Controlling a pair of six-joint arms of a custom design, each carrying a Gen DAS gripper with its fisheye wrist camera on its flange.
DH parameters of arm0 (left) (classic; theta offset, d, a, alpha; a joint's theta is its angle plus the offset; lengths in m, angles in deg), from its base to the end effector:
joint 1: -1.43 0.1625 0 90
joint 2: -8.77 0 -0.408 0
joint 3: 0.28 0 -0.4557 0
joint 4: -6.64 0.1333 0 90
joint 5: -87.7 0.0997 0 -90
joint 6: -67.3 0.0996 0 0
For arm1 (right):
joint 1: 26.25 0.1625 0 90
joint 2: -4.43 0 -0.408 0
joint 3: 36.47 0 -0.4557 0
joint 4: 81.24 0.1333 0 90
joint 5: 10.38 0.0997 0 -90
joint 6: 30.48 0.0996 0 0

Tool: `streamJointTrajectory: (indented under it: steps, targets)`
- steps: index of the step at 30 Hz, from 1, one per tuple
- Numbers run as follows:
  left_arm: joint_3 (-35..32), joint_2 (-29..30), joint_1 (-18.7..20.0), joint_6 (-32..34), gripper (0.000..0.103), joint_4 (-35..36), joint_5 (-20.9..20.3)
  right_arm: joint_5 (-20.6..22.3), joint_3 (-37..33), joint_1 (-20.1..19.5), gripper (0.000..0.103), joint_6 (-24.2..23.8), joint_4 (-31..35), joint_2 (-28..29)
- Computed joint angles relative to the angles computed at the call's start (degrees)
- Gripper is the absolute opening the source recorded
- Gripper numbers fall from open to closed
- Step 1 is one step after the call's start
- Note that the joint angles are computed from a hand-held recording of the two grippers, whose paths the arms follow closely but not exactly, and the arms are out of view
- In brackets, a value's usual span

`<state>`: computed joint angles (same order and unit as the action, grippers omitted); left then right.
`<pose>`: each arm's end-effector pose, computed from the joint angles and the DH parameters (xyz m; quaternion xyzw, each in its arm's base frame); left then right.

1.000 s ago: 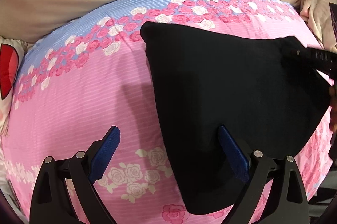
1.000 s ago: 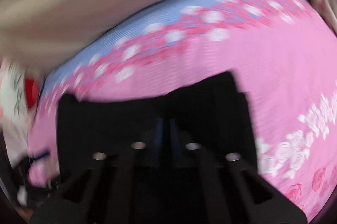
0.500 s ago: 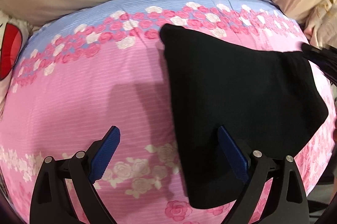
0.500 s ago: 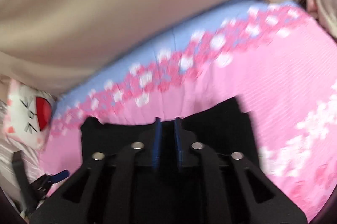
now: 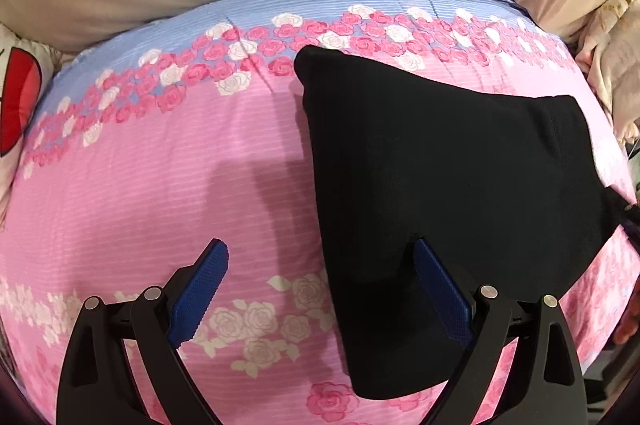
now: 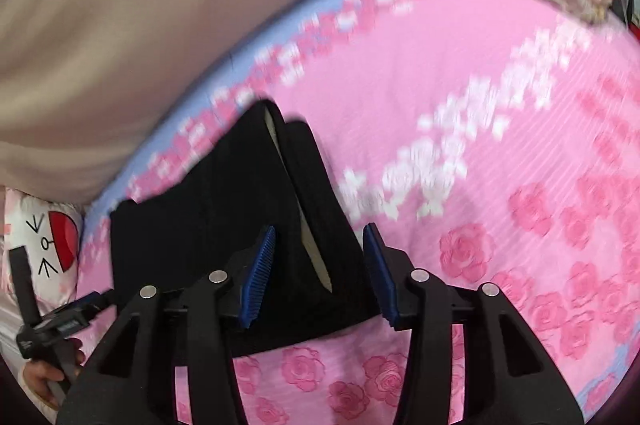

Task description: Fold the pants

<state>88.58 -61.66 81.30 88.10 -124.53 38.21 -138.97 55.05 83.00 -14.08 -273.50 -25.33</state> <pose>0.0735 -0.7143 0.3716 0.1795 0.9046 -0.1526 0.3551 0.2967 -0.6338 -0.0309 -0.0923 -0.8881 0.4059 0.1951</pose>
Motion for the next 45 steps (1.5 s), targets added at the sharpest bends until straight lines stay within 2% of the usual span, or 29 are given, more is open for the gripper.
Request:
streamJointTrajectory:
  steps: [1,6,10,13,16,20,24,26,29,33,38,42,45]
  targets:
    - [-0.2,0.0,0.2,-0.5,0.092,0.7,-0.4,-1.3,0.3,-0.1,0.057,0.6,1.1,-0.3]
    - [0.6,-0.8,0.5,-1.4,0.092,0.6,-1.5,2.0,3.5,-1.2,0.057,3.4,-2.2,-1.8]
    - [1.4,-1.0,0.5,-0.6,0.092,-0.7,-2.1,2.0,2.0,-1.0,0.057,2.1,3.0,-1.4]
    - [1.8,-0.8,0.5,-0.1,0.092,-1.2,-2.4,0.6,-0.4,-0.9,0.064,1.5,8.4,-0.9]
    - [1.8,-0.8,0.6,0.0,0.092,-1.2,-2.8,1.6,-1.7,-1.2,0.065,-1.2,10.2,-0.8]
    - [2.9,-0.6,0.5,1.9,0.092,-4.9,-2.1,3.4,-2.4,-2.0,0.065,-6.1,10.9,-0.6]
    - [4.9,-0.4,0.2,1.9,0.093,-9.9,-0.6,8.7,-2.0,-3.8,0.067,-9.3,10.3,-0.8]
    - [6.1,-0.5,0.1,2.1,0.093,-12.7,0.0,10.3,-1.9,-4.6,0.076,-11.0,10.4,-0.7]
    - [7.9,-0.7,0.1,1.2,0.093,-16.8,0.2,13.0,-1.0,-5.4,0.078,-13.3,9.3,-1.3]
    - [9.4,-1.0,0.1,-1.1,0.093,-20.2,0.1,15.8,0.0,-6.1,0.079,-15.6,8.6,-1.7]
    - [11.0,-0.7,-0.3,0.6,0.093,-24.1,0.9,16.9,-0.1,-6.6,0.084,-16.8,7.7,-1.3]
    - [10.5,-0.9,-0.9,-2.8,0.092,-20.9,1.8,16.9,-0.4,-6.3,0.084,-14.4,11.2,-2.4]
    - [8.5,-1.3,-0.5,-8.5,0.092,-12.8,-1.2,18.2,-0.4,-6.3,0.085,-12.3,14.4,-3.4]
